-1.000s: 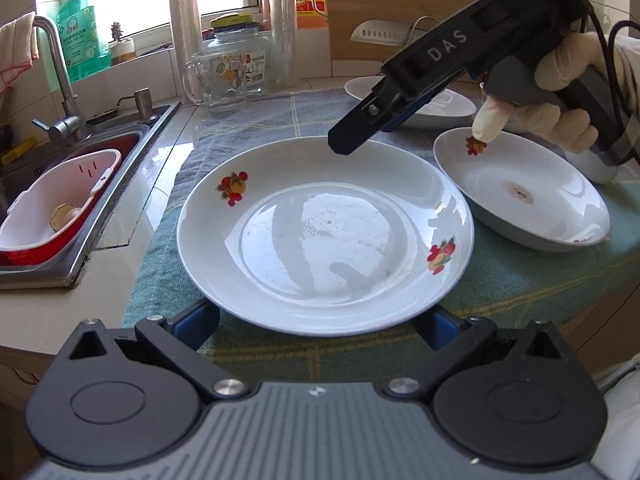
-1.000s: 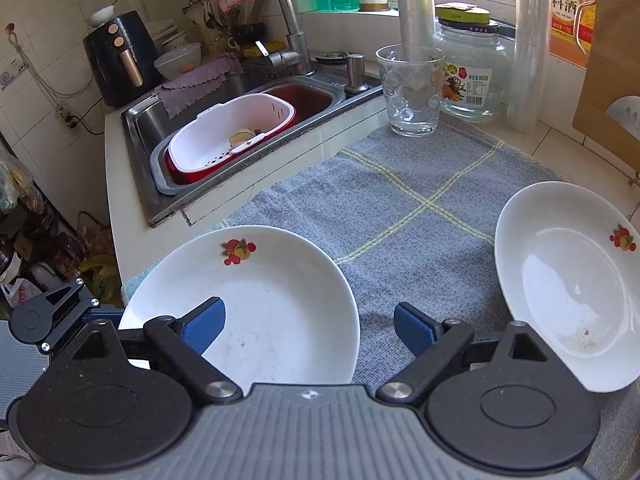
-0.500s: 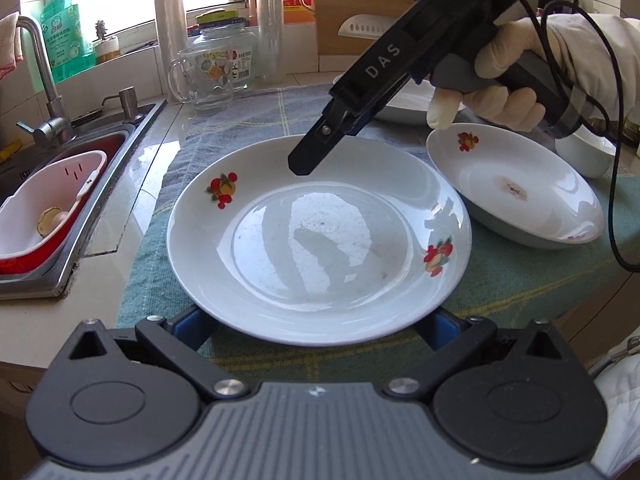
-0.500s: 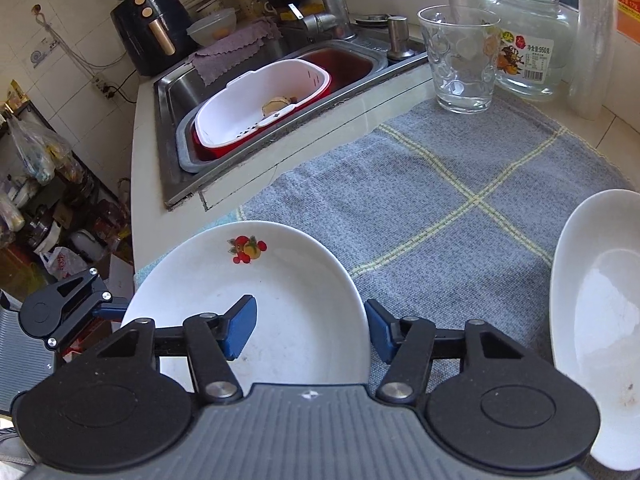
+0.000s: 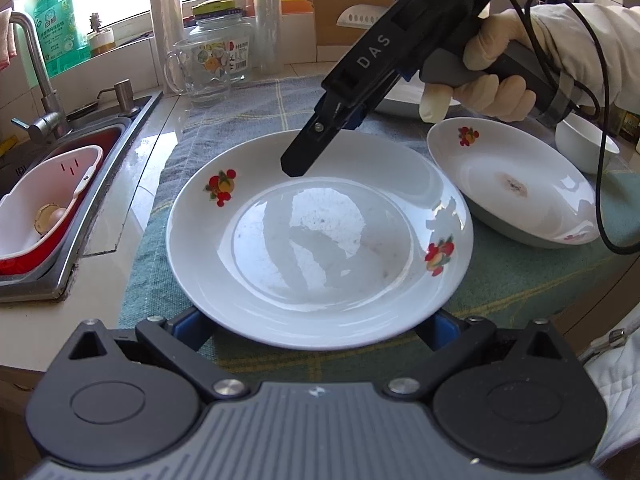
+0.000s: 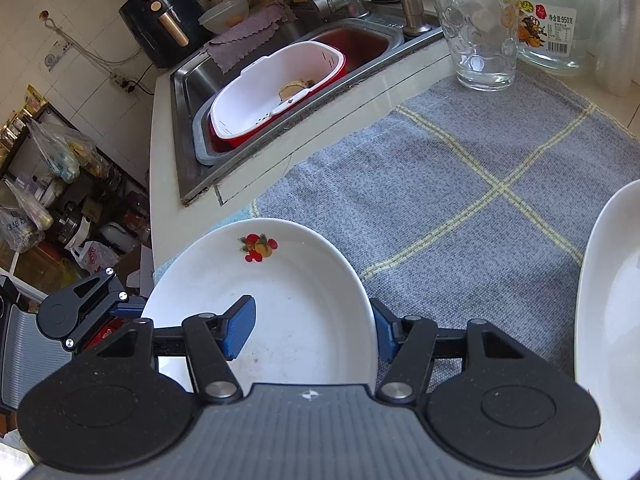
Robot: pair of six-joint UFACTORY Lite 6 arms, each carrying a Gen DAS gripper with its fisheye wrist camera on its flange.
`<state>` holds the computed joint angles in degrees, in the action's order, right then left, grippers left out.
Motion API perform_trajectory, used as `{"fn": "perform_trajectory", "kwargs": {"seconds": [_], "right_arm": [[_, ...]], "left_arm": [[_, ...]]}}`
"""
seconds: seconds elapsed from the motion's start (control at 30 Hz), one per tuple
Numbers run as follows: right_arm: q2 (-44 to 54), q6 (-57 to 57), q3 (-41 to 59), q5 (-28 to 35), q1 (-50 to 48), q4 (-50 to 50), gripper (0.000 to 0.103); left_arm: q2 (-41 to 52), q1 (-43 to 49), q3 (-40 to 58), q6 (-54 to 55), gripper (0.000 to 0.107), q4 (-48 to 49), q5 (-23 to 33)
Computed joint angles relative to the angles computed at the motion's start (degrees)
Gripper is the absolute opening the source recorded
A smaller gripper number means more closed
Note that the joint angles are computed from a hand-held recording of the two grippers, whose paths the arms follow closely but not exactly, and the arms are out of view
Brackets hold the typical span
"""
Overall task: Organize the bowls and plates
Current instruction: 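Lift the plate with the left tool and carry it toward the sink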
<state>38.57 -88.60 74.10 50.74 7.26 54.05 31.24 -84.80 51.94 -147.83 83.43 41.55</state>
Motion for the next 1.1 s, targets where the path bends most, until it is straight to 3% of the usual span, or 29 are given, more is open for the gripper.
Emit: {"fn": "perform_trajectory", "kwargs": {"seconds": [0.4, 1.1], "right_arm": [[0.7, 1.6, 4.6, 2.1, -0.3, 1.3, 0.066], [14.8, 12.7, 28.7, 1.6, 0.2, 0.1, 0.067]], "left_arm": [[-4.9, 4.5, -3.4, 4.0, 0.101, 2.6, -1.3], [-7.0, 25.9, -7.7, -2.4, 0.101, 34.8, -9.0]]}}
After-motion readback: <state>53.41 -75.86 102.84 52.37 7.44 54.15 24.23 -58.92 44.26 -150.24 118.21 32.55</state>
